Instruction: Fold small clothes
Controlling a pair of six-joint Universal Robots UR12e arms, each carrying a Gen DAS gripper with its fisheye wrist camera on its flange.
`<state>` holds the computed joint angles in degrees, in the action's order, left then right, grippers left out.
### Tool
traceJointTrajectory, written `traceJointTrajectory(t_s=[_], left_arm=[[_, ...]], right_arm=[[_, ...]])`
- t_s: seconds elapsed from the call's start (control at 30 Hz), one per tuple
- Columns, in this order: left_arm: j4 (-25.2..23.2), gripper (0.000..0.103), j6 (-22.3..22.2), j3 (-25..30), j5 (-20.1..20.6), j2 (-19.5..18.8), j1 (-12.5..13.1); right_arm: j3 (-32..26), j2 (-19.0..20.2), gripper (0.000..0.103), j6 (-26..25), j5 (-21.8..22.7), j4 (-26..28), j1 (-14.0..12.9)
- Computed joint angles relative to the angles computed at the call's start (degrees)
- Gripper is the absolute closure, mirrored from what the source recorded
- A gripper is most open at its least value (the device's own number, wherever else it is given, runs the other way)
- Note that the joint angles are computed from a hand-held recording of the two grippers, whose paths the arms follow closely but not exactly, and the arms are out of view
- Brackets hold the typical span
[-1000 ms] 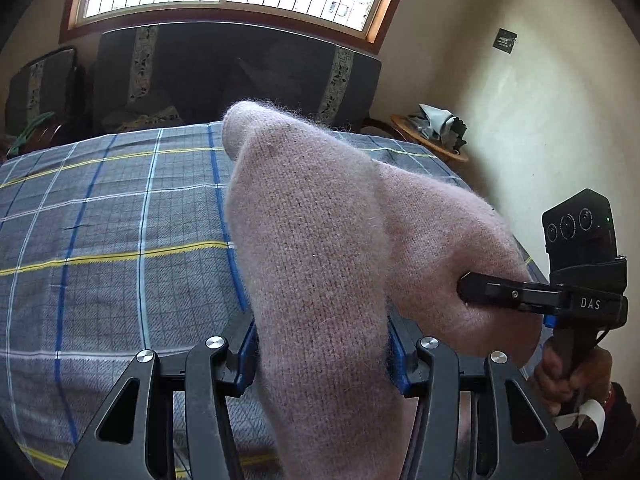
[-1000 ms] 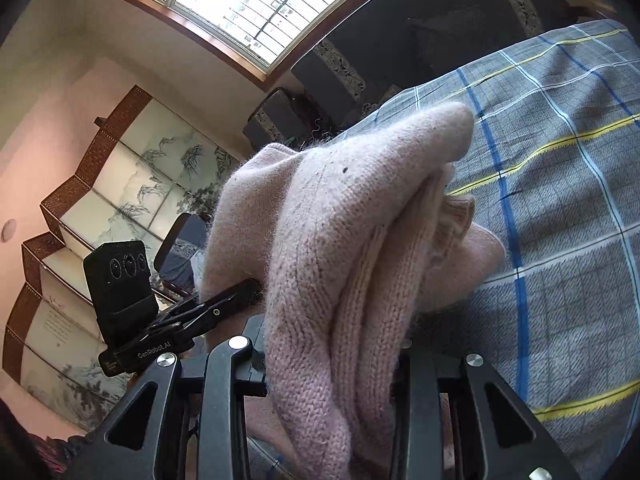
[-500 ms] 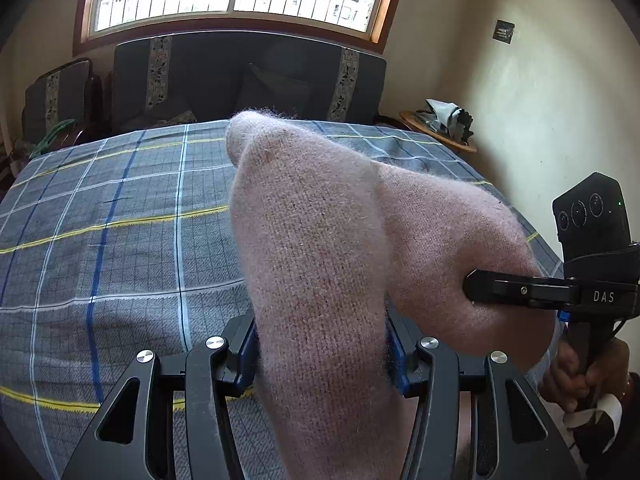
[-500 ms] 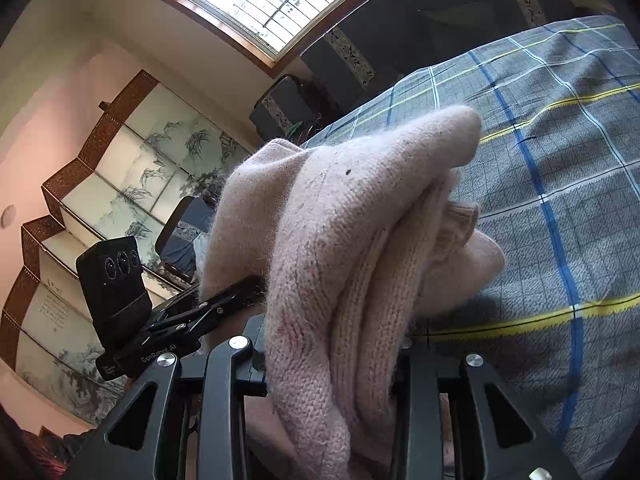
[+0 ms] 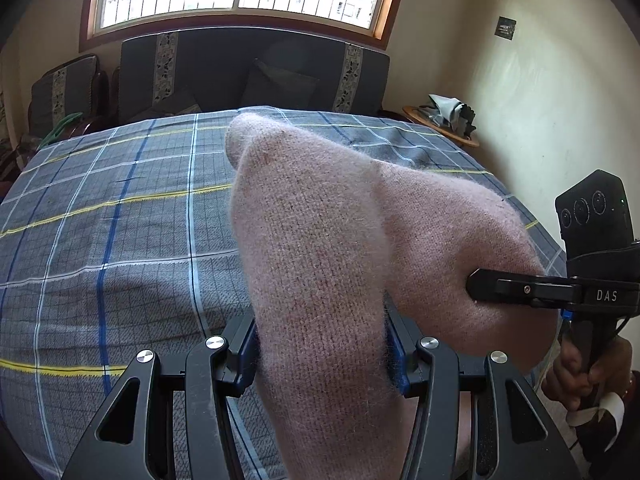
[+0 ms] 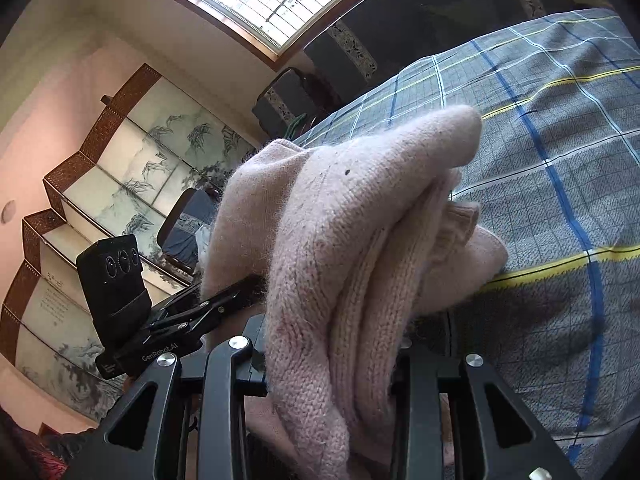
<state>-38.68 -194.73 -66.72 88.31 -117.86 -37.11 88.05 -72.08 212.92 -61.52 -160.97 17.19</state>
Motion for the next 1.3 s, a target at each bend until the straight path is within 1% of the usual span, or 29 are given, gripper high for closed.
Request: traceJointTrajectory(t_s=[0.57,0.93,1.17,1.3], left_arm=[[1.65,0.051,-1.53,-4.25,-0.11,1.97,0.05],[1.43,0.051,-0.52,-3.78,0.76,1.88,-0.08],[2.87,0.051,0.50,-3.04,2.08,1.89,0.09],[2.43,0.051,0.52,-3.14,1.94,1.57,0.36]], right_arm=[[-0.76,0.93,0.072,-0.98,1.09,1.01,0.04],[-0.68,1.14,0.072,-1.10,1.20,0.52,-0.11],[-1.45,1.33,0.072,-3.88,0.00,-0.92,0.06],[-1.50,1.72,0.072,-5.36,-0.95,-0.87,0.20]])
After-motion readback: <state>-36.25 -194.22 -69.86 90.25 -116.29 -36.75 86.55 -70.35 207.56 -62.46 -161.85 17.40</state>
